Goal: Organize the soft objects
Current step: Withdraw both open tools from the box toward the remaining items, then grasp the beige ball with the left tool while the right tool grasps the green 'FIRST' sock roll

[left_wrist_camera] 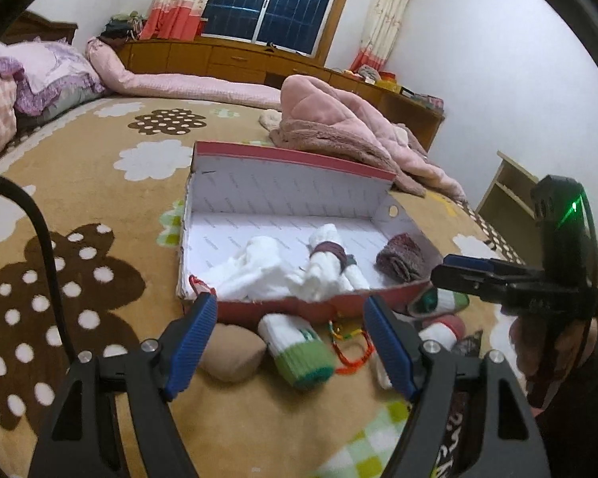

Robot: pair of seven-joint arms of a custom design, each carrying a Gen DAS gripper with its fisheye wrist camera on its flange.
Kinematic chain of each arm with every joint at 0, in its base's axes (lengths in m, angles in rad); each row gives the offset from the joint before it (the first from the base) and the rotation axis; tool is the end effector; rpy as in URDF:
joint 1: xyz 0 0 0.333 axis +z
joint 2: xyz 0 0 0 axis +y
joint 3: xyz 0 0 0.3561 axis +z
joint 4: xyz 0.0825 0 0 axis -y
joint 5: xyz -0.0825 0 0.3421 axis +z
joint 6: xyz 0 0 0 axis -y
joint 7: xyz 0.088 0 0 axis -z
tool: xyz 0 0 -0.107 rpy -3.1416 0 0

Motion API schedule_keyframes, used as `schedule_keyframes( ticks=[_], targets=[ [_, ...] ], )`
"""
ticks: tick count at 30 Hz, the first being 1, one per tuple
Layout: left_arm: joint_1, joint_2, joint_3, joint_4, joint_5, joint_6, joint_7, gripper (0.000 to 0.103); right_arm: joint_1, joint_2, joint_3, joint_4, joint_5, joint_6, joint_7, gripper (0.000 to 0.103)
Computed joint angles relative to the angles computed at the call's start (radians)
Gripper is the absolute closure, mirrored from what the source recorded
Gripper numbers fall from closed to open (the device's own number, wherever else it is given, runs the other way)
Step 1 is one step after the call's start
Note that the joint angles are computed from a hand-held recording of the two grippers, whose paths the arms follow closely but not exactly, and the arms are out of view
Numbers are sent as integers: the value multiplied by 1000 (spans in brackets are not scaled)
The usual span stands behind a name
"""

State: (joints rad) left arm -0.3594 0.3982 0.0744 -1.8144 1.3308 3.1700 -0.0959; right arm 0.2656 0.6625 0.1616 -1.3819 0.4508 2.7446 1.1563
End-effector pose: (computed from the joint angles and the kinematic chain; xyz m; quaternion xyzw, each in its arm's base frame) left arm 0.5812 -0.2696 0.4434 -0.6363 0.6257 -0.4017 0.2057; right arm 0.7131 0.2641 0.4543 -0.7737 0.5043 -0.0967 0.3711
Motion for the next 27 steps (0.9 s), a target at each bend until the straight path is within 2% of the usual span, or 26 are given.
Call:
schedule_keyframes(
  ticks=[6,11,14,17,19,20,24,27],
  targets=[
    [19,-56,-36,-65,-43,-29,49,23,-10,-54,-6,-72,15,-5,22,18],
    [26,-85,-44,-99,16,-29,13,24,-33,-104,15,-145,51,3,-14,18],
    [64,-93,-91,-134,-58,-34,103,25,-44,-123,20,-172,70,-16,-40,18],
    [37,-105,-65,-157,-20,-49,64,27,-61,-135,24,-186,102,-69,-58,19],
    [33,-111,-62,-166,24,-70,18,30,-75,-147,29,-211,131,-85,-82,25],
    [38,-114,-66,-170,46,-80,-8,31,-79,-157,32,-234,151,-63,-103,33],
    [76,-120,-91,-184,100,-74,-93,41,-89,-203,55,-331,218,99,-213,55],
    [100,-113,-108,-164,158,-80,-175,49,-99,-201,56,-329,261,126,-209,56]
  ],
)
